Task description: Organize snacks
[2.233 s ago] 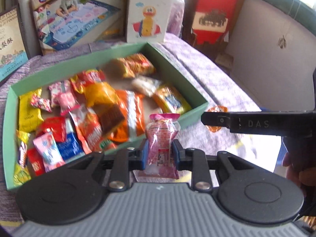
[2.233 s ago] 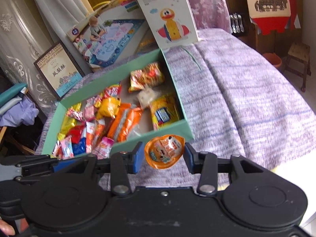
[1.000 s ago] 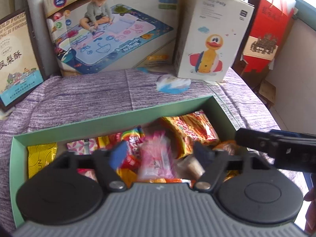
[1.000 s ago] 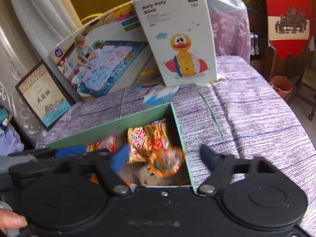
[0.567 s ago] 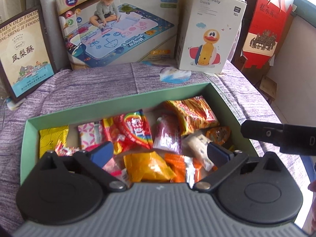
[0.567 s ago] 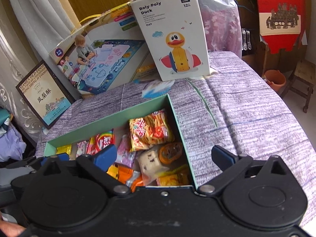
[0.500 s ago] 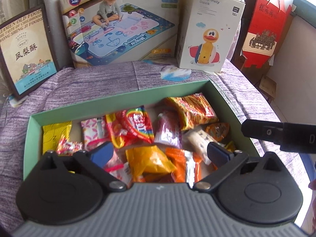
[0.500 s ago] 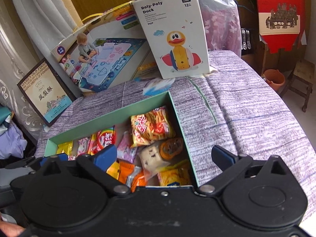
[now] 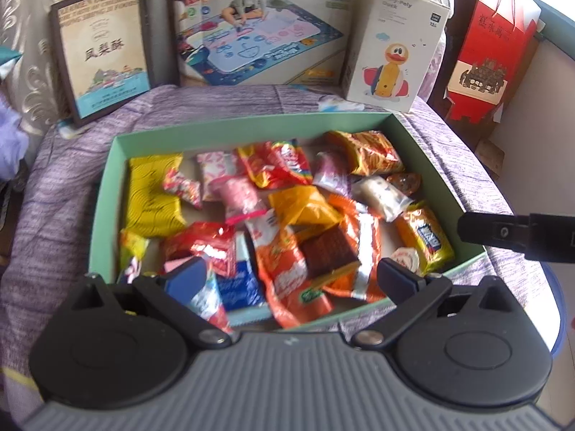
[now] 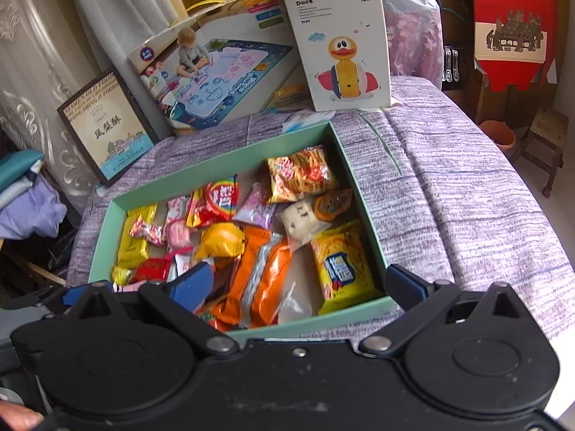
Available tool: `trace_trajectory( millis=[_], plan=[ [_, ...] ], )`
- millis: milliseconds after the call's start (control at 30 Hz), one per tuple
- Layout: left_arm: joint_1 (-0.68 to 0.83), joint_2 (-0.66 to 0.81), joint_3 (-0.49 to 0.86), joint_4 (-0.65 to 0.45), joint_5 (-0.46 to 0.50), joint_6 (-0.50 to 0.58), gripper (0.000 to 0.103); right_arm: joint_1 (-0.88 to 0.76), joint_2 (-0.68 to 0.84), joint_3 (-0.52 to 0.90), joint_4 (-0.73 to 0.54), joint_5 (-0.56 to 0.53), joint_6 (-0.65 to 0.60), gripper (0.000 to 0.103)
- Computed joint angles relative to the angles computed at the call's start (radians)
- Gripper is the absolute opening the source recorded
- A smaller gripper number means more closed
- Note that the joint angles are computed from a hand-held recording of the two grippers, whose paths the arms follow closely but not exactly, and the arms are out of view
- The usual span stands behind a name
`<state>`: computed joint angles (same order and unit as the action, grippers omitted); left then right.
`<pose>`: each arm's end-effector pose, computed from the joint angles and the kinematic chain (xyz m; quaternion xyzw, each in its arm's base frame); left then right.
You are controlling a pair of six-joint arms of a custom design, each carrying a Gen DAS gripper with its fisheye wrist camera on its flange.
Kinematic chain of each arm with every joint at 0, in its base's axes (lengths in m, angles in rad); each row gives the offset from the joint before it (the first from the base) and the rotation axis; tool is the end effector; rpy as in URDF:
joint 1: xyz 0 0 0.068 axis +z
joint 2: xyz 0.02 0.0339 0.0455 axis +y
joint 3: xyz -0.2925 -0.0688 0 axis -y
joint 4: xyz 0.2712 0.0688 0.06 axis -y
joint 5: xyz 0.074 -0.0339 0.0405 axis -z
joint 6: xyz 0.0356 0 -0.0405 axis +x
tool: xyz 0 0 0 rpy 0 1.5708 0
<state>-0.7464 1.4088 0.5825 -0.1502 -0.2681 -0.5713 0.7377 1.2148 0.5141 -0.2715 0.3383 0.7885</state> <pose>0.1983 -0.1705 0.1536 0.0439 0.9474 -0.0766 0.3077 0.1742 0.1424 0.1698 0.0735 0.9403 0.0846 0.3212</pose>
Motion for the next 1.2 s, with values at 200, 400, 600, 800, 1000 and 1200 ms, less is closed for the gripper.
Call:
trace_trajectory(
  millis=[200, 400, 600, 800, 1000, 1200],
  plan=[
    [-0.019, -0.122, -0.093, -0.047, -0.016, -0.057, 0.103, 0.106, -0.001, -0.010, -0.059, 0.040, 0.101, 0.103],
    [-0.047, -0.223, -0.155, -0.111, -0.053, -0.111, 0.103, 0.197, 0.036, -0.018, -0.077, 0.067, 0.172, 0.103],
    [-0.064, -0.266, -0.193, -0.154, -0.075, -0.152, 0.103, 0.232, 0.075, -0.026, -0.072, 0.059, 0.203, 0.103],
    [-0.065, -0.276, -0.216, -0.163, -0.090, -0.179, 0.103, 0.252, 0.095, -0.033, -0.081, 0.059, 0.229, 0.103],
    [-0.067, -0.273, -0.236, -0.167, -0.105, -0.203, 0.103, 0.268, 0.125, -0.035, -0.079, 0.057, 0.247, 0.103],
    [-0.065, -0.265, -0.246, -0.167, -0.106, -0.213, 0.103, 0.271, 0.140, -0.028, -0.080, 0.055, 0.242, 0.103]
  ],
)
